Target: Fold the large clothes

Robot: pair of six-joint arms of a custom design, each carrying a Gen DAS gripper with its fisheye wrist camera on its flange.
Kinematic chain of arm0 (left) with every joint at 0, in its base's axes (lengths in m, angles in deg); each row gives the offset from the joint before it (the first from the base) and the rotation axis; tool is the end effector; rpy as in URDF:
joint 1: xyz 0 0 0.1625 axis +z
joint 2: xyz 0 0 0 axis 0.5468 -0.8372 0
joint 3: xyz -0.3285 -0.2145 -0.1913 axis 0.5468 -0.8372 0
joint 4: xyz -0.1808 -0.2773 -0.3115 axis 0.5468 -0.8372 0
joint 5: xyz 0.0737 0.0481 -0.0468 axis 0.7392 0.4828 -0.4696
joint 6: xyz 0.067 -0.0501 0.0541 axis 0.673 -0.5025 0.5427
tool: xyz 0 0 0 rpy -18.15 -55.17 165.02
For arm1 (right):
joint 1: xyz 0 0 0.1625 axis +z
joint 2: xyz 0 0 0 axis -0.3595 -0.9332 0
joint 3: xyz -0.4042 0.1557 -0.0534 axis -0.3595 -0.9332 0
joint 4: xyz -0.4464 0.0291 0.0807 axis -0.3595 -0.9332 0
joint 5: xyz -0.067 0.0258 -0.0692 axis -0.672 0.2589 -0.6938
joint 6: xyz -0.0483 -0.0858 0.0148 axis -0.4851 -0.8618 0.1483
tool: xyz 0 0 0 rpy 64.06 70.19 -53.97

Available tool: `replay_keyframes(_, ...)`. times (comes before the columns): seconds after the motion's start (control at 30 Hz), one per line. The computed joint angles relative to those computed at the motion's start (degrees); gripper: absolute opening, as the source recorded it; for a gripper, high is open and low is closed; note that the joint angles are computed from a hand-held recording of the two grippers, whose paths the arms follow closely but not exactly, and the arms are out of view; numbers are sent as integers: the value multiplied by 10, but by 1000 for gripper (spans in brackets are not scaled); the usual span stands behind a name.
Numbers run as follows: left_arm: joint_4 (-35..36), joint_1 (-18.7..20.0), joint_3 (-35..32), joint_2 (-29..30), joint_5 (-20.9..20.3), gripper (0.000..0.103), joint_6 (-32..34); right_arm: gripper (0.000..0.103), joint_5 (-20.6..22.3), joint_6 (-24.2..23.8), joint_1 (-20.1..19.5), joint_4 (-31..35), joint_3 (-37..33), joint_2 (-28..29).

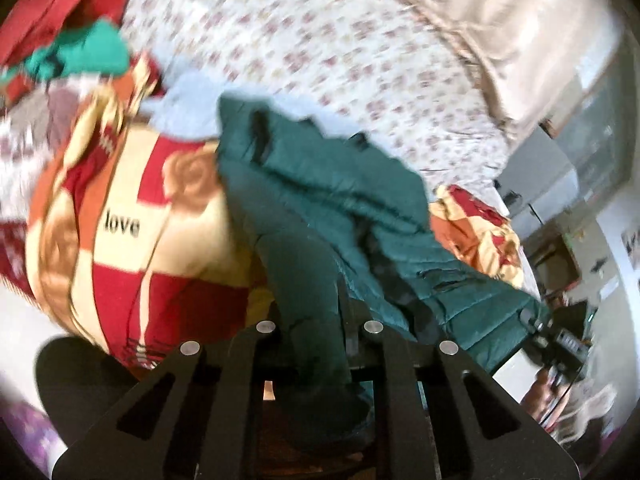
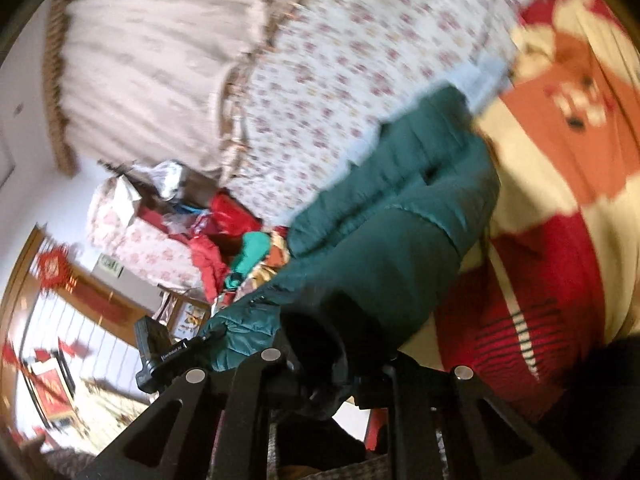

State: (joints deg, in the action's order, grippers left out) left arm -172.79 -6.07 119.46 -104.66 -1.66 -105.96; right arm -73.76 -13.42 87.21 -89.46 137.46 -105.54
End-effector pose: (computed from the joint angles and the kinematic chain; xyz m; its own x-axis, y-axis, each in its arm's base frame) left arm -0.2649 -0.3713 0.1592 -0.9472 -0.1235 -0.2959 0.1337 0.6866 -0.7146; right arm -0.0204 -0.4919 0.3749 -0.9048 -0.3761 -0.1995 -0.2465 0.8448 -0.4749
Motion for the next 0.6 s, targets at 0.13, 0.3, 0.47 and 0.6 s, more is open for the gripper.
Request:
replay_keyframes(0.13, 21, 1, -19, 12, 23, 11, 21, 14, -37, -8, 32, -33, -3, -10)
replay_keyframes(0.3, 25, 47, -60, 37, 40, 11, 33, 14, -97, 25, 82, -91, -38, 50)
replay_keyframes(0.47, 30, 93, -114, 72, 70, 11, 61, 14, -136, 82, 136, -162, -93, 136)
replay_keyframes(0.6, 12, 136, -159, 102, 77, 11, 95, 14, -186, 116, 174, -222, -138, 207)
